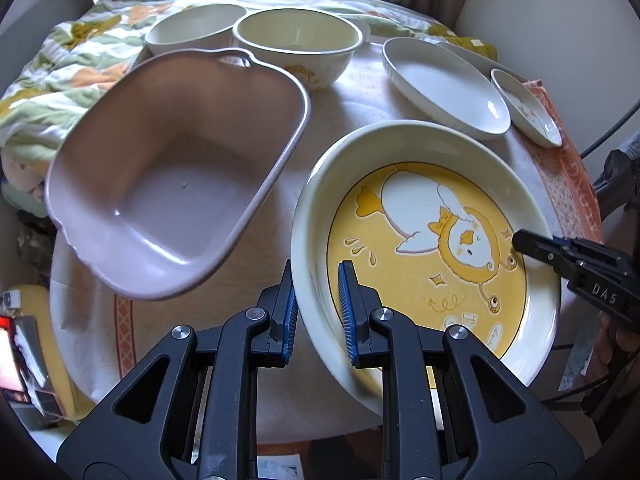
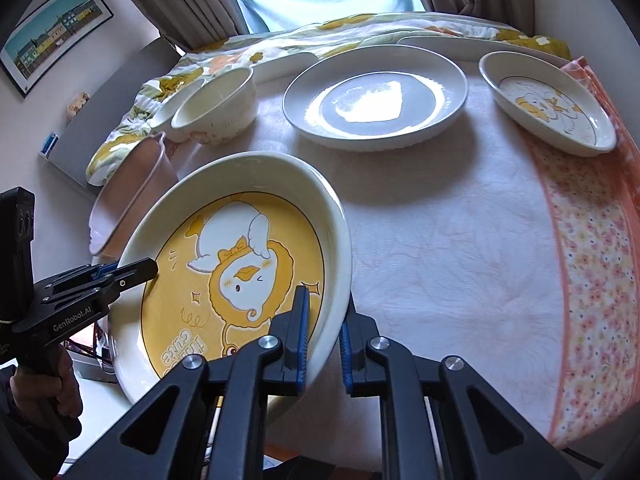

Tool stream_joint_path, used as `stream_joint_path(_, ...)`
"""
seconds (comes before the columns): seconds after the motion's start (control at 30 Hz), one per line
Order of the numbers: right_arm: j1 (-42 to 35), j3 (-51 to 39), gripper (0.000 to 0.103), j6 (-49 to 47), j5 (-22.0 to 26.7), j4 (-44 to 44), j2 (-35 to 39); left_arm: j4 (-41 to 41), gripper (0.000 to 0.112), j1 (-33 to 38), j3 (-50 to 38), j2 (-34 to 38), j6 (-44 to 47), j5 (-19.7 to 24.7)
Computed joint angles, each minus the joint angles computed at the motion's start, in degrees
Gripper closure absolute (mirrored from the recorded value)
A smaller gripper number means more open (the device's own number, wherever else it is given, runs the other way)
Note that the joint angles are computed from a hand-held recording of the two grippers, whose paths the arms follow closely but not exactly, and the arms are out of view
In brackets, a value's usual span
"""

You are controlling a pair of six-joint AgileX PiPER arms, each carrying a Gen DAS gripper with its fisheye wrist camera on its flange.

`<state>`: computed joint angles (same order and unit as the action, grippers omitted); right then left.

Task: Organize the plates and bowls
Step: 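Lift the yellow duck plate with both tools and carry it beside the pink bowl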

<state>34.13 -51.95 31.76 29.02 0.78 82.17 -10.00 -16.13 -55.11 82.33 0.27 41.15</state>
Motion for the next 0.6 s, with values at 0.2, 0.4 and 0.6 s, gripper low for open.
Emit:
stream_joint_path(0.2,1.0,-0.5,0.091,3.7,-0.8,-3.9,2.0,-2.3,0.095,0.5,2.2,0.3,3.5,-3.1)
stream_joint_path(0.4,2.3,0.5,0.091,7.4,-2.0,-6.8,2.4,-1.9,0.095,0.4,2.9,0.1,4.0,-4.2)
stream_joint_path(0.6,2.4,-1.0,0.090,8.6,-0.3,-6.3,3.4,-0.7,0.096,-0.2,2.2,0.3,2.2,-3.4)
